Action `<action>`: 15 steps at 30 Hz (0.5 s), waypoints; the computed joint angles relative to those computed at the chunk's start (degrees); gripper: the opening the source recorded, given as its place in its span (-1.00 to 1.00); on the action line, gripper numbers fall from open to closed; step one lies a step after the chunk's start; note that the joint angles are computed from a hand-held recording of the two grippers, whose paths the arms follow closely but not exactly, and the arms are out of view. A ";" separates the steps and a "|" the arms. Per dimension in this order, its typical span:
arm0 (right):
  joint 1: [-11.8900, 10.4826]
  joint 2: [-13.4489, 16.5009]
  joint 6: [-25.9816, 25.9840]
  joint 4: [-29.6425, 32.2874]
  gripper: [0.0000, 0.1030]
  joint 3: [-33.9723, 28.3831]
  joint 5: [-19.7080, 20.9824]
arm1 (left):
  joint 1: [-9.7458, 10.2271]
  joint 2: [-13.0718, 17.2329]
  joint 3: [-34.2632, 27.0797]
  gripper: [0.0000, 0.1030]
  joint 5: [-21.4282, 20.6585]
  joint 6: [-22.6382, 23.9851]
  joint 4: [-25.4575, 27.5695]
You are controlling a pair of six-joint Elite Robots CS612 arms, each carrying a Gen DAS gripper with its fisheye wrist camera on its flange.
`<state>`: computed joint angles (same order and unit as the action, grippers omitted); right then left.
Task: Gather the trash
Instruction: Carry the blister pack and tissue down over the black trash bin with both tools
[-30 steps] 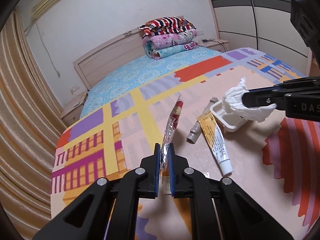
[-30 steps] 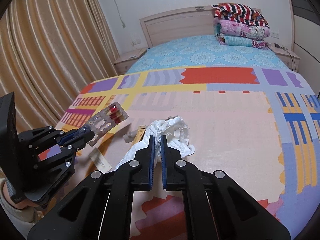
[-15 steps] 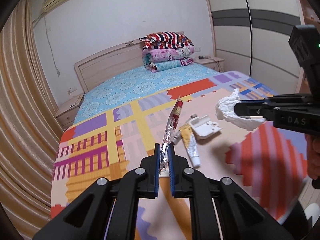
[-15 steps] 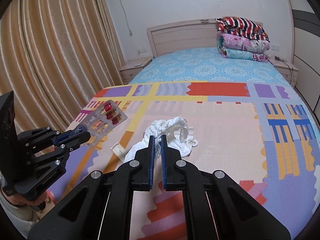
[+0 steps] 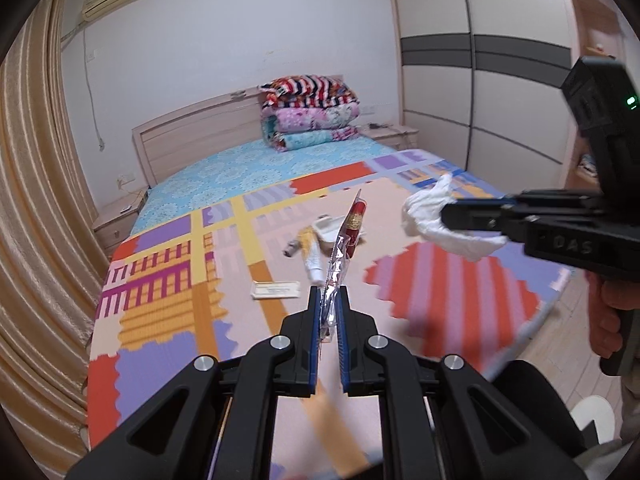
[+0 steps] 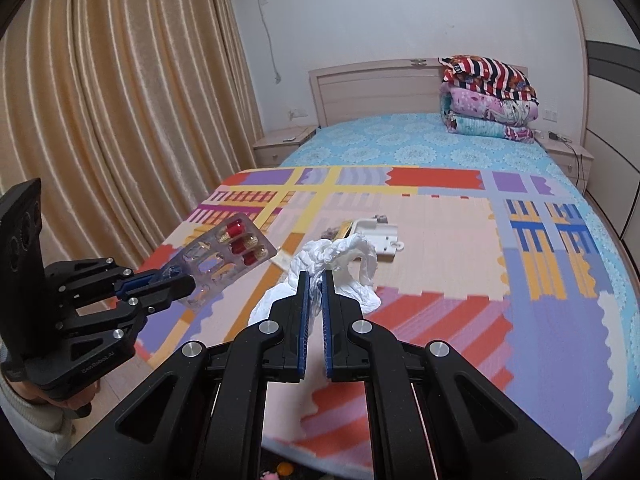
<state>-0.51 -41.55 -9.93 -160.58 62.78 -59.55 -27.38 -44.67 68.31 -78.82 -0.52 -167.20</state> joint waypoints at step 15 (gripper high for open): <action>-0.59 -6.96 -8.80 1.21 -0.87 13.79 2.45 | -1.39 -4.80 10.75 -0.86 -6.25 -4.16 -0.30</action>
<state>-1.10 -48.51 -18.74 -159.37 76.57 -57.09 -28.77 -49.47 79.06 -85.07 -4.68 -167.50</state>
